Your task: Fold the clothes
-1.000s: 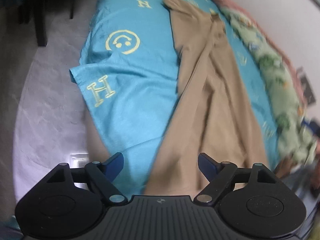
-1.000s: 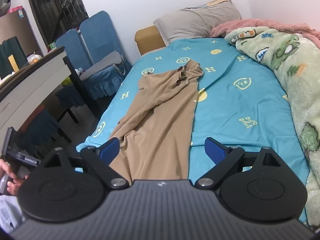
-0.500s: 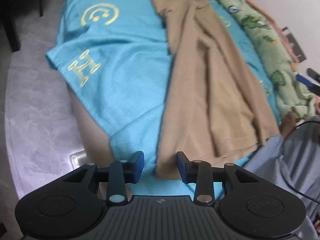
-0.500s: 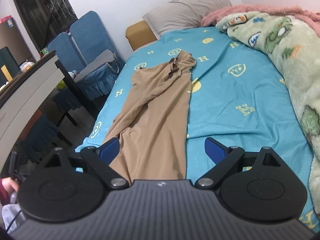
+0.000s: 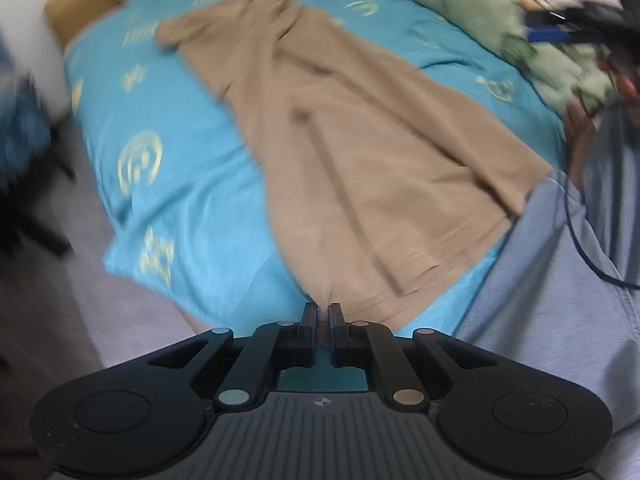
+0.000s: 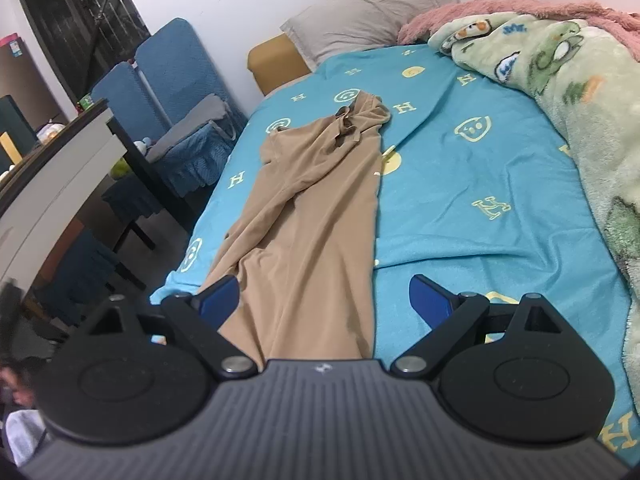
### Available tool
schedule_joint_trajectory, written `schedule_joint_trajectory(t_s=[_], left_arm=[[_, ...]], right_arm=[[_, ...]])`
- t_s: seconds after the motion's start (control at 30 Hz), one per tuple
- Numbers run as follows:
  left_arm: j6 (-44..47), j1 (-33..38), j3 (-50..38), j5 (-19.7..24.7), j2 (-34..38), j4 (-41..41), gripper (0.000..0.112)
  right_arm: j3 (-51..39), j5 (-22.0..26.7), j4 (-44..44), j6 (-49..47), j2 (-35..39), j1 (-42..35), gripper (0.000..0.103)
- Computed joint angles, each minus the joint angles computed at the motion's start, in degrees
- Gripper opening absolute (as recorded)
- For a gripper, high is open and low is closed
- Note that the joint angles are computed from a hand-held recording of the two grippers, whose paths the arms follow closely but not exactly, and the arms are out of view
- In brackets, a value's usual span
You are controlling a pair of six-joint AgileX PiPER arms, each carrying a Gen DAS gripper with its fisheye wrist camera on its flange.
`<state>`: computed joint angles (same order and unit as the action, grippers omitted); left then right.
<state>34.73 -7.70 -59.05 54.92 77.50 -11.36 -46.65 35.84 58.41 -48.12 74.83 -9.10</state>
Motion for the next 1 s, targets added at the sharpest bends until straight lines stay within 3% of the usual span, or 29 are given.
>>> schedule_joint_trajectory(t_s=[0.27,0.47,0.6,0.73,0.77,0.8,0.9,0.93,0.97,1.0], left_arm=[[-38.27,-34.56,-5.05,0.72,-3.79,28.58,0.005],[-45.22,-44.0,-5.37,-2.33,-0.75,32.59,0.005],[-39.3,-40.47,-6.17,-5.38,4.12,22.16,0.007],[-30.04,-34.68,-7.07,-6.78,8.57,6.58,0.022],[-29.14,-32.68,-6.92,-7.24,8.44,2.86,0.029],[-28.3,-30.7,-6.76,-7.62,8.33,-0.8,0.045],[-33.91,-25.35,-5.42,-10.67,7.74,-3.66,0.068],[-36.56,-23.61,-5.25,-11.53,7.9,-4.02,0.076],[-39.77,-21.83,-4.64,-12.72,8.43,-3.85,0.077],[-43.04,-20.11,-4.25,-13.78,9.14,-3.6,0.077]], right_arm=[[-0.35,1.75,-0.63,1.71,0.9,-1.34,0.093],[-0.21,2.07,-1.25,1.56,0.91,-1.08,0.093],[-0.81,3.92,-2.7,3.14,2.15,-1.13,0.093],[-2.24,8.38,-4.29,5.93,4.94,-1.86,0.093],[-2.53,9.36,-4.69,6.86,5.56,-1.96,0.093],[-2.63,10.12,-4.8,7.76,6.01,-2.03,0.093],[-3.63,13.68,-4.23,9.57,8.92,-3.17,0.092],[-4.1,14.81,-4.22,10.3,10.11,-3.37,0.084],[-4.74,15.36,-5.15,11.73,11.26,-3.03,0.067],[-5.44,15.37,-6.74,13.76,12.22,-2.29,0.066]])
